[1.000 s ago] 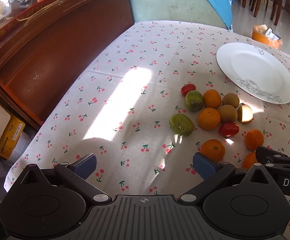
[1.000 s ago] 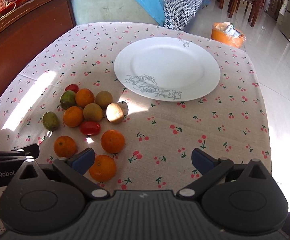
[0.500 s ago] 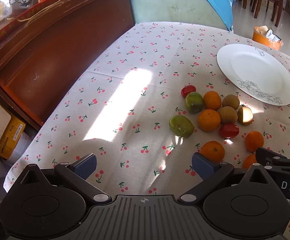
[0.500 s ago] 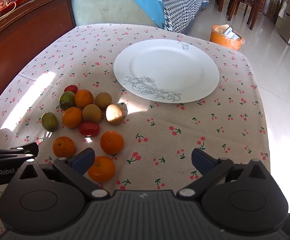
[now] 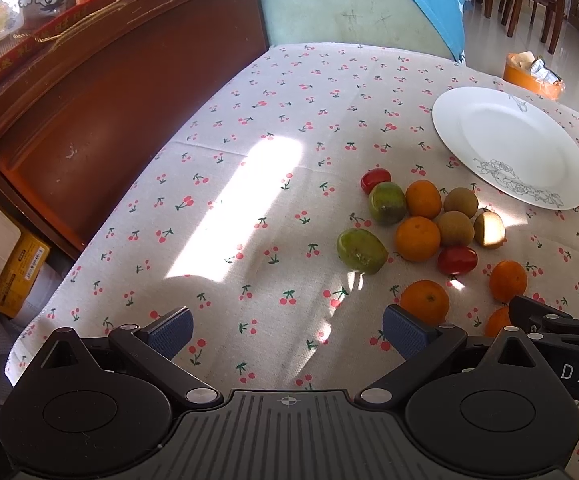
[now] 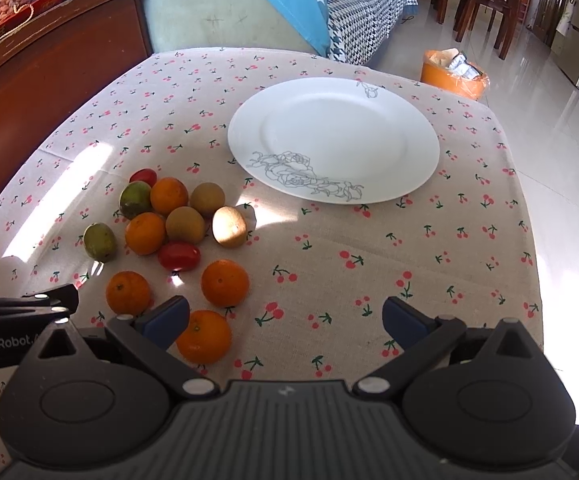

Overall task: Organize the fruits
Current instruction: 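Move both tools toward the fruit pile beside the plate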

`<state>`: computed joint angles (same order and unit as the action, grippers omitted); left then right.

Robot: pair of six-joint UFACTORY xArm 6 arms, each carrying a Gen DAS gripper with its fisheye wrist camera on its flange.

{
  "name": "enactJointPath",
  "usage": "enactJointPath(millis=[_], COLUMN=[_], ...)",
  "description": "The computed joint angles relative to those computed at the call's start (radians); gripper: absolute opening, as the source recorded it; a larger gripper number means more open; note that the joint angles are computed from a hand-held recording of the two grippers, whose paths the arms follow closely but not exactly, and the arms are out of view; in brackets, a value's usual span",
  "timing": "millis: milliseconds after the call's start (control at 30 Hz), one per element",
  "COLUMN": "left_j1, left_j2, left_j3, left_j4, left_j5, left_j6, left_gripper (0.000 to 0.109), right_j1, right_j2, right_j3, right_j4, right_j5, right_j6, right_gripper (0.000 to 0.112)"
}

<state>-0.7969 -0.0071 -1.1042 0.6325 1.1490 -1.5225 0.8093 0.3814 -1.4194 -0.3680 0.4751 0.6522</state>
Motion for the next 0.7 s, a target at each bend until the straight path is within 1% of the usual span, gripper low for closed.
enactJointPath(millis=[67, 133, 267, 400, 433, 467, 500, 567, 600, 700], left_j1=[0.000, 0.000, 0.006, -0.001, -0.002, -0.003, -0.003, -0.004, -0.005, -0.005], left_j2=[-0.001, -0.009, -0.051, -0.053, -0.056, -0.062, -0.066, -0.077, -0.084, -0.094], left_j3=[0.004, 0.014, 0.071, 0.080, 0.084, 0.091, 0.097, 0.113, 0.122, 0.138], left_j4=[0.004, 0.011, 0.020, 0.012, 0.011, 0.011, 0.010, 0.014, 0.018, 0.026], left_j5=[-0.006, -0.023, -0.112, -0.113, -0.113, -0.115, -0.116, -0.123, -0.130, -0.133], left_j6=[0.000, -0.006, -0.036, -0.033, -0.035, -0.039, -0.043, -0.052, -0.055, -0.068], left_gripper=[0.101, 0.101, 0.102, 0.102, 0.102, 0.102, 0.102, 0.101, 0.101, 0.101], right_j1=[0.000, -0.005, -0.024, -0.033, -0.034, -0.032, -0.029, -0.019, -0.011, 0.010], right_j2=[-0.002, -0.009, -0.047, -0.096, -0.108, -0.117, -0.122, -0.126, -0.128, -0.133], right_j3=[0.006, 0.025, 0.099, 0.189, 0.214, 0.234, 0.245, 0.261, 0.271, 0.293], right_j4=[-0.015, -0.012, 0.087, 0.134, 0.153, 0.191, 0.251, 0.368, 0.446, 0.589], right_j5=[-0.008, -0.036, -0.119, -0.187, -0.211, -0.228, -0.235, -0.247, -0.263, -0.308], right_j6=[0.008, 0.010, -0.061, -0.125, -0.139, -0.168, -0.215, -0.304, -0.363, -0.490], right_gripper=[0.102, 0.102, 0.102, 0.101, 0.099, 0.095, 0.093, 0.086, 0.085, 0.078])
